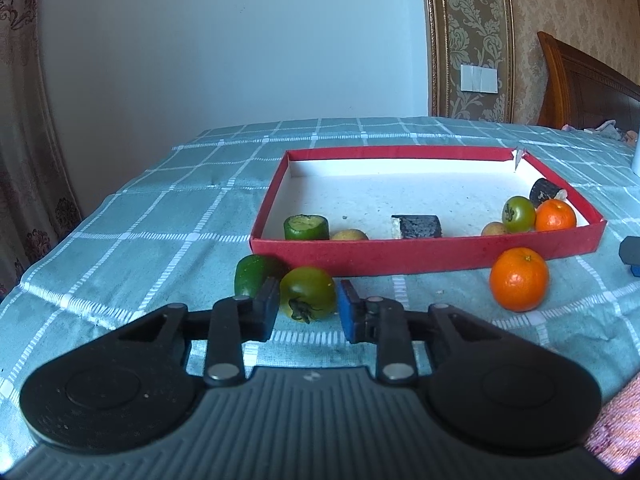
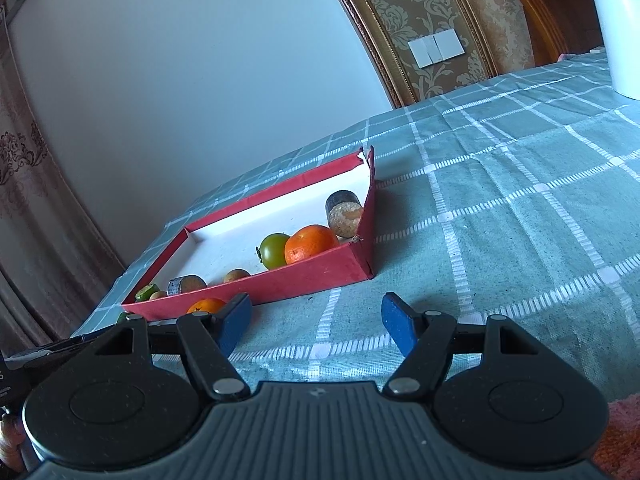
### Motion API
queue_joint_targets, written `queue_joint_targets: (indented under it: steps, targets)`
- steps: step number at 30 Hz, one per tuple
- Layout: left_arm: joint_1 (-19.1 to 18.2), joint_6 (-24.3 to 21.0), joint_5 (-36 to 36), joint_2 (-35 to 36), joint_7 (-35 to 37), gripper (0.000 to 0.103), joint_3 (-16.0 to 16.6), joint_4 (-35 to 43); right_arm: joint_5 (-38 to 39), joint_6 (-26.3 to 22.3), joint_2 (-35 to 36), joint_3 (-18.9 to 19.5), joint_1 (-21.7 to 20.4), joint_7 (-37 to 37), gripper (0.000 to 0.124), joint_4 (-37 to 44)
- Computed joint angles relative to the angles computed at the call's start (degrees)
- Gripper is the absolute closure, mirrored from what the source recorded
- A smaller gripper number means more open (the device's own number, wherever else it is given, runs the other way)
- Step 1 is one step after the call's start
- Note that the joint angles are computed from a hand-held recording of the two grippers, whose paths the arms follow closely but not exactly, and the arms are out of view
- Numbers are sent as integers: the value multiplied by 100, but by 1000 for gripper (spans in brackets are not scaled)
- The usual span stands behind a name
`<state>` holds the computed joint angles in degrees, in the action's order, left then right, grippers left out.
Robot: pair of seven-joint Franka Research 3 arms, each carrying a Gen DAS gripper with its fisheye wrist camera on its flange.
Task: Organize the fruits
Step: 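Carry the green tomato into the red box and open the left tool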
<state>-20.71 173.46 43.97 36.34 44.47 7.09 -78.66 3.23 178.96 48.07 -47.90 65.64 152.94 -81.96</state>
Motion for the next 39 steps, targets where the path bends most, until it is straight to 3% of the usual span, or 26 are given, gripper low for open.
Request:
queue_joint_targets:
  steps: [8, 12, 19, 29, 39]
  targets:
    - [58, -172, -120, 104, 257, 76, -121, 191, 19, -4, 5, -19, 13, 1, 52, -4]
    - [49, -45, -107, 70, 192, 76, -84, 111, 31, 0, 21, -55, 37, 28, 52, -5]
    - [-179, 111, 125, -11, -156, 76, 231, -15, 75, 30, 51, -140, 100, 62, 52, -41]
    - [-310, 266, 425, -48, -512, 76, 374, 128, 159, 43, 62, -179, 138, 10, 52, -65]
    - [30, -380, -387, 819, 371, 76, -308, 1575, 214, 57, 73, -182, 140, -27, 52, -58]
